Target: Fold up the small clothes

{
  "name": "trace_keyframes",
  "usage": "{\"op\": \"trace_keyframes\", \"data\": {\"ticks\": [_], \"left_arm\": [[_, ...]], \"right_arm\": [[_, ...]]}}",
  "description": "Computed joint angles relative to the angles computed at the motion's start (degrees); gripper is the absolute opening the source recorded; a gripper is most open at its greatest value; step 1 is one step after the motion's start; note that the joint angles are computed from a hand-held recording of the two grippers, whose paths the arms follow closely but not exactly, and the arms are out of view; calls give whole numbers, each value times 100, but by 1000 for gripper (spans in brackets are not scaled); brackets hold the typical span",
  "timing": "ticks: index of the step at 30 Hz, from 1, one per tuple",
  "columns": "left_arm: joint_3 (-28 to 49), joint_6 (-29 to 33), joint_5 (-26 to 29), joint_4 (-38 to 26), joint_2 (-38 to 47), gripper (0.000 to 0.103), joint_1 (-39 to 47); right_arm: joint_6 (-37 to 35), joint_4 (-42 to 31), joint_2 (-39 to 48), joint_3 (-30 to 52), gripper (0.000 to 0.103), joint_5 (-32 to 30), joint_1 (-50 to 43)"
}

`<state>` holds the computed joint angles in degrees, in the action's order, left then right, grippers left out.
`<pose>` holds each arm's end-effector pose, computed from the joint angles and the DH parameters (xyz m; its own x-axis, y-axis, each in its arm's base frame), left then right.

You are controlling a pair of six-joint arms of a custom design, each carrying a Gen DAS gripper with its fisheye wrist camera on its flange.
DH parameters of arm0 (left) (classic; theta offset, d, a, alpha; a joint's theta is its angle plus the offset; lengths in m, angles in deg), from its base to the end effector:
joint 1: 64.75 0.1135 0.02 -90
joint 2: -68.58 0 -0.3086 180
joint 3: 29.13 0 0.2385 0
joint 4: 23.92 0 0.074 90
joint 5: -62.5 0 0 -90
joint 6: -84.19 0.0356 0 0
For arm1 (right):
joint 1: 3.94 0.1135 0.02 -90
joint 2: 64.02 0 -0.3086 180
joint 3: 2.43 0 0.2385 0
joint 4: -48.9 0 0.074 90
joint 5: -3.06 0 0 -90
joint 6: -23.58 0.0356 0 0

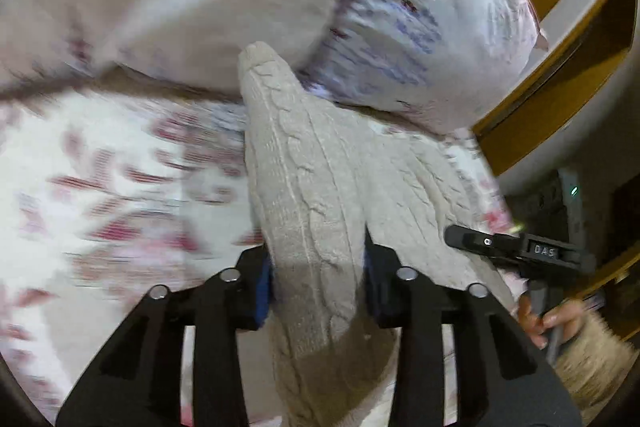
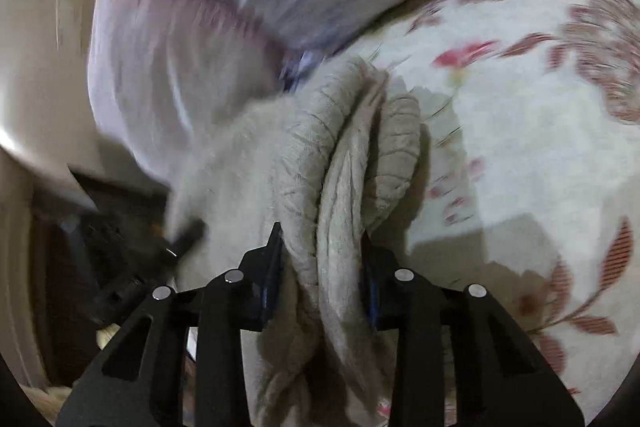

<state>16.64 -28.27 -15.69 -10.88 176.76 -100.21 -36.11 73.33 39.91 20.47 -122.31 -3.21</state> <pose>0.2382 -0.1786 0.1127 -0.8297 0.1318 -0.5424 0.3889 0.8336 -0.3923 0.1879 0.0230 0.0914 -0.8867 0.4003 -0.2313 0.1373 0.7058 0.6950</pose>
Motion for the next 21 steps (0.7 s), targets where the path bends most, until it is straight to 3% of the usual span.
{"op": "trace_keyframes", "data": {"ticks": [2, 3, 5, 7, 8, 9, 10, 12, 14, 17, 21], "left_arm": [[-37, 237, -848, -480, -236, 58, 19], [-154, 285, -1150, -497, -340, 63, 27], [-570, 341, -1285, -420, -775, 71, 164], [-980, 248, -1388, -156, -1037, 78, 132], [-1231, 288, -1338, -61, -1219, 79, 219], [-1357, 212, -1373, 54, -1223, 82, 180], [-1466, 88, -1420, 102, -1244, 84, 108], [-1760, -140, -1700, 141, -1377, 92, -100], [-2002, -323, -2033, 563, -1160, 98, -413], [-2326, -466, -2359, 784, -1084, 101, -765], [-2526, -660, -2451, 1070, -826, 101, -1019]], "right_arm": [[384, -461, -375, 135, 52, 1177, 721], [753, -74, -629, -100, 52, 1638, 872], [1149, 844, -704, -469, 52, 1746, 903], [1178, 720, -515, -187, 51, 1685, 1149], [1095, 533, -408, -21, 45, 1663, 1224], [1018, 381, -213, 187, 7, 1707, 1406], [903, -156, -149, 493, 7, 2114, 1695], [1179, -247, -301, 376, 7, 2685, 1669], [1629, -52, -271, 118, 5, 2729, 1123], [1321, -1078, -317, 382, 3, 3111, 984], [1730, -757, -1807, -397, 12, 3081, 1288]]}}
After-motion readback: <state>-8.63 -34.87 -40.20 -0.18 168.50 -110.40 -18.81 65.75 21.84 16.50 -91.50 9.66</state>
